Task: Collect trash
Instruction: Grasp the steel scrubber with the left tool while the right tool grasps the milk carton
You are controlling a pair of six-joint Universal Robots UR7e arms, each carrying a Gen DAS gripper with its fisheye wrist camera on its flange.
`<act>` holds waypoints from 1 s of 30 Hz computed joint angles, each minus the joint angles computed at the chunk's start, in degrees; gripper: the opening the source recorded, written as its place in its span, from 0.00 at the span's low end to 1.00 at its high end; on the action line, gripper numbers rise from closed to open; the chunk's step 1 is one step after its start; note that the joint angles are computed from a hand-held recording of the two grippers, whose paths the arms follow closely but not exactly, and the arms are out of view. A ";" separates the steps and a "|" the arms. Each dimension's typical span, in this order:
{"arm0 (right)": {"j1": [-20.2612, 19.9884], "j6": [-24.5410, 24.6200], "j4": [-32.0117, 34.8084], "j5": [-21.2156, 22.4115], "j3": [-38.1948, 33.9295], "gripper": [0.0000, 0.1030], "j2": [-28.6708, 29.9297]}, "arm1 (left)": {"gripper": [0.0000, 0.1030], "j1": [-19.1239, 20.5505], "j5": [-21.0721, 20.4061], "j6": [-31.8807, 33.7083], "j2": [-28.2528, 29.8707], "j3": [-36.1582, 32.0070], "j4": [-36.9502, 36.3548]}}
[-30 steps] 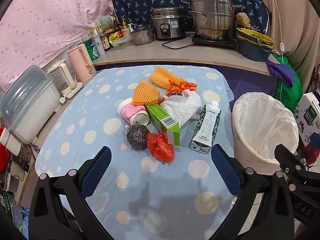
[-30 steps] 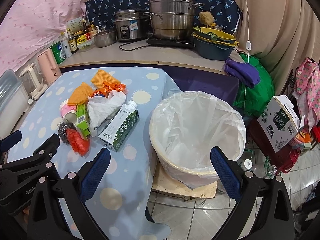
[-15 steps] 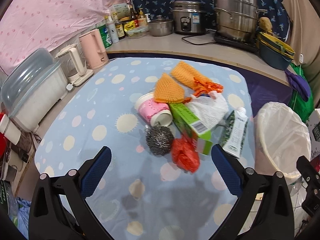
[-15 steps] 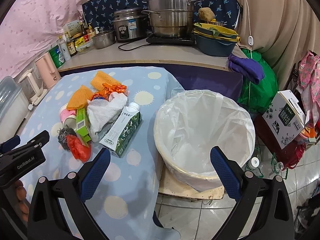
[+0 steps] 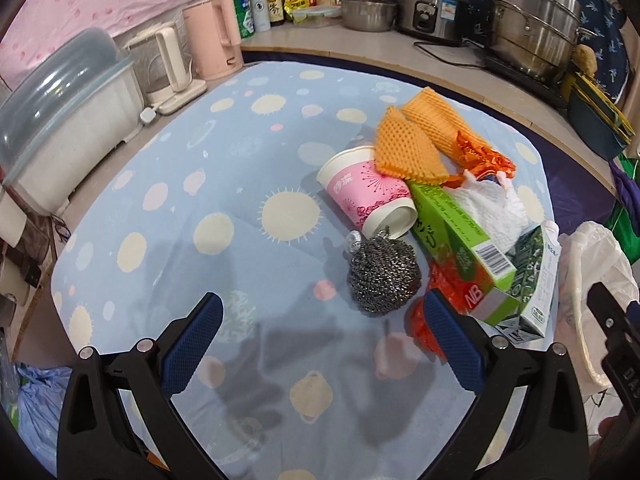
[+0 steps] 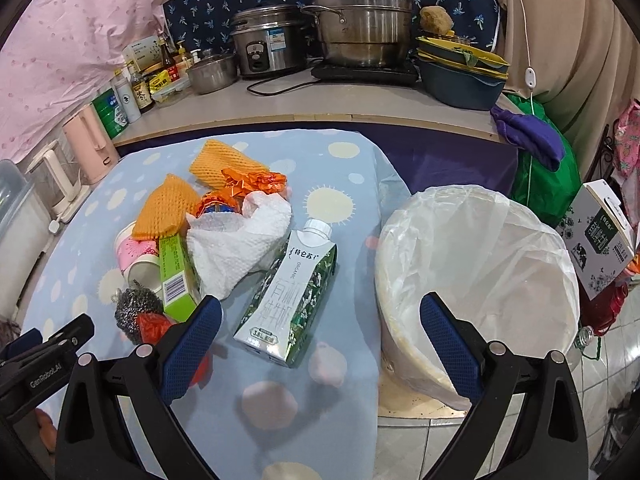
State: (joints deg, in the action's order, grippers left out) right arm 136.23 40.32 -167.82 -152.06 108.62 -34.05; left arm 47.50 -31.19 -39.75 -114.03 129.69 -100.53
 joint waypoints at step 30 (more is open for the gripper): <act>-7.92 3.20 3.97 7.86 -4.82 0.62 5.71 | 0.94 12.34 -9.04 16.04 11.84 -0.19 -27.30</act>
State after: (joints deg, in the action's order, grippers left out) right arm 128.31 43.52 -163.84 -144.20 103.80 -28.34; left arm 59.84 -40.22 -23.71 -102.19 129.51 -127.83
